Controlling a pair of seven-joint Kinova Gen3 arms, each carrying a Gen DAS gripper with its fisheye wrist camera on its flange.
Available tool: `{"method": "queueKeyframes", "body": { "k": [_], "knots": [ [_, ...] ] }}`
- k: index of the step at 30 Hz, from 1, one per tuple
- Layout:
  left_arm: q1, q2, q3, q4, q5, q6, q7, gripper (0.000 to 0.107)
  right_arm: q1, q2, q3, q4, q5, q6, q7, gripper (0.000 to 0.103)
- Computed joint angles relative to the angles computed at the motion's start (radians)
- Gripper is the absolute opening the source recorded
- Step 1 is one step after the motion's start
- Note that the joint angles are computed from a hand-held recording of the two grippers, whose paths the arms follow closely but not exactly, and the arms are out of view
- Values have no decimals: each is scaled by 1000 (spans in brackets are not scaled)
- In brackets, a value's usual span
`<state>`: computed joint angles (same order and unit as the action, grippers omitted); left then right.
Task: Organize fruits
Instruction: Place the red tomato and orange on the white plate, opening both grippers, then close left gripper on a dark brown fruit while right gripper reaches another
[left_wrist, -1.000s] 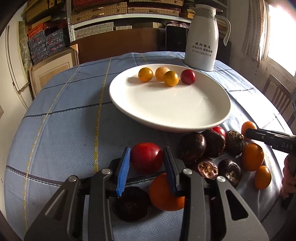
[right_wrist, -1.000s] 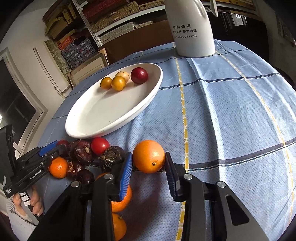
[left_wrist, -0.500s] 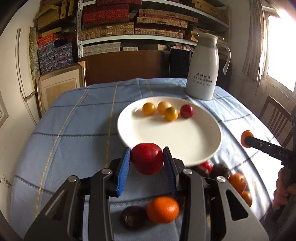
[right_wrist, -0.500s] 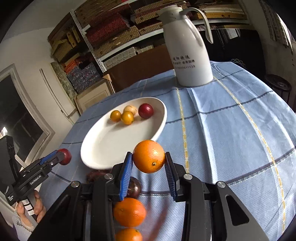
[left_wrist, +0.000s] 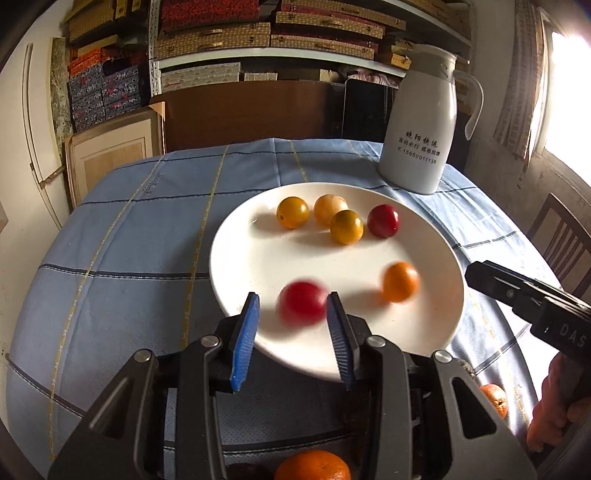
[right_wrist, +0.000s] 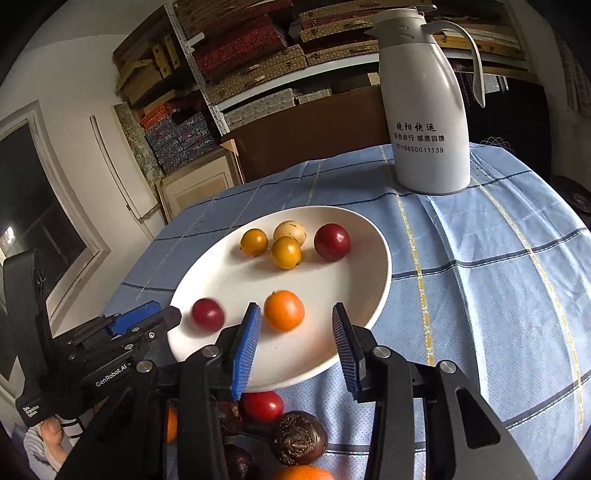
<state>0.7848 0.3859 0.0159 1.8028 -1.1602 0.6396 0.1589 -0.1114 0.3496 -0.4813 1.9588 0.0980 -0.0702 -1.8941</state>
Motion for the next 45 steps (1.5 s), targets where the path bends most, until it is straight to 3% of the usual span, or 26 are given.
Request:
{"method": "queueKeyframes", "body": {
  "k": [4,9,20,25,29,32,34,35,38,45],
  "knots": [
    [48,-2,1,16,-59,70,63,52,37,-18,-25,38,16,-28,-20,42],
    [33,-23,43,53,-70,72,86,52,42,-27,-17,57,36,-31,-57,45],
    [70,6,89,49,-56,62,-91,62,118,-41,-72,94,116,-55,-150,55],
    [60,32,83,20,22,51,-190,62,131,-37,-86,91,152,-52,-179,55],
    [49,23,53,35,51,-24,-211,63,127,-40,-84,93,166,-52,-194,55],
    [48,18,39,42,73,-61,-241,58,120,-40,-78,89,170,-44,-200,55],
    [35,14,45,45,108,-80,-294,37,122,-39,-81,87,170,-40,-202,55],
    [40,18,33,40,133,-81,-322,34,130,-38,-88,87,171,-39,-204,55],
    [29,2,15,57,167,-119,-345,34,151,-36,-109,86,173,-38,-209,55],
    [79,44,-20,5,186,-69,-374,34,146,-33,-113,82,170,-27,-193,55]
  ]
}}
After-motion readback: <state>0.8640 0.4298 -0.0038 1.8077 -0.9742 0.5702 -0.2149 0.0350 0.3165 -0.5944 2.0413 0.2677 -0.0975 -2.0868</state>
